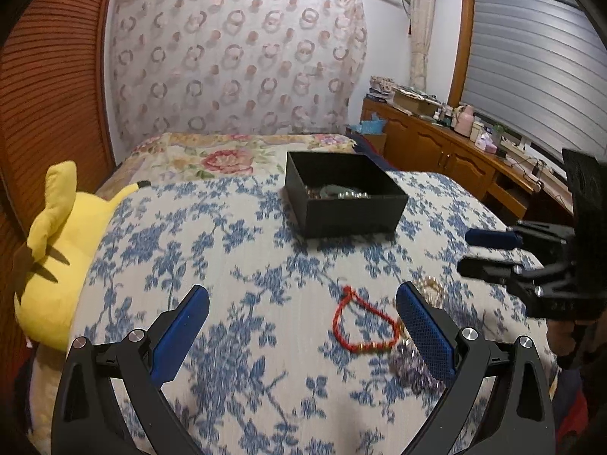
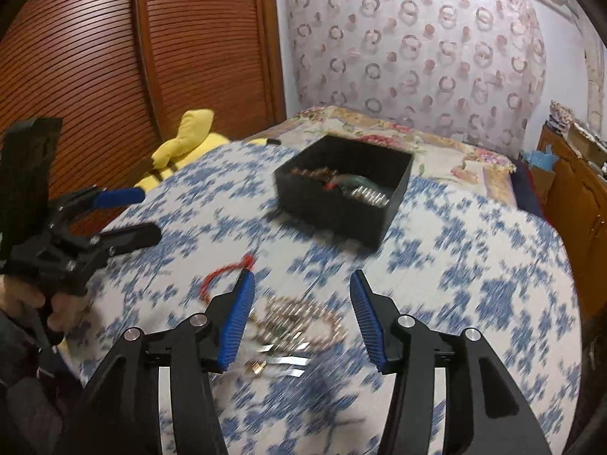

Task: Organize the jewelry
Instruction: 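Move both tools back to the remaining jewelry, then grasp the purple crystal brooch with the right tool and lift it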

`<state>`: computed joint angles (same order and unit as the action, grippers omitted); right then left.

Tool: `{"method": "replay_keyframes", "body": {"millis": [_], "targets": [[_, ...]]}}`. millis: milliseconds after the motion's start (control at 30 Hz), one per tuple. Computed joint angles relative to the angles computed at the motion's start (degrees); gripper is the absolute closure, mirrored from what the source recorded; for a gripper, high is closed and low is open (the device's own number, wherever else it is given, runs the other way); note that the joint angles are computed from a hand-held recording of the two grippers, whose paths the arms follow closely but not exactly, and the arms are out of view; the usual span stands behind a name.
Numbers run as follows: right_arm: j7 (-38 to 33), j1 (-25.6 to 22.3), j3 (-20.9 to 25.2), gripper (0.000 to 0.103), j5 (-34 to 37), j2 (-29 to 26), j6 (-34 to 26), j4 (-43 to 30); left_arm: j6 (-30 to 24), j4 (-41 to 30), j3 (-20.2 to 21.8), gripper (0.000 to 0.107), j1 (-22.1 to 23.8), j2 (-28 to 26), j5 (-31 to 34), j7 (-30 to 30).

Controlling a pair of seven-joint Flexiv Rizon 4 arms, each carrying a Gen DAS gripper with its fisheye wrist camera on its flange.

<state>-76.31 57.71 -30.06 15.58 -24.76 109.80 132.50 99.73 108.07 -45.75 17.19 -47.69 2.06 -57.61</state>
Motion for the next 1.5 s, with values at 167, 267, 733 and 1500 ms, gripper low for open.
{"method": "replay_keyframes", "body": {"millis": [167,267,733,1500], "targets": [[0.43,-0.93,4.93,0.048,-0.19,-0.58,0.57,1.23,0.43,2.72,-0.02,0.011,1.43,0.4,0.72,-0.29],[0.4,-1.81,7.77,0.049,-0.98,-0.94,0.57,1.36,0.57,4.15,-0.26,0.012,2.43,0.64,1.33,-0.37],[1.19,3.11,3.43,0.057,-5.88,-3.28,-3.74,-0.37,1.29,7.56,-2.07,0.012,5.83,0.61,3.17,-1.43],[1.25,6.62,0.32,0.081,-5.22,-4.13,-0.61,2.23,0.01,7.2,-2.77,0.012,5.79,-0.82,2.62,-1.85]]}}
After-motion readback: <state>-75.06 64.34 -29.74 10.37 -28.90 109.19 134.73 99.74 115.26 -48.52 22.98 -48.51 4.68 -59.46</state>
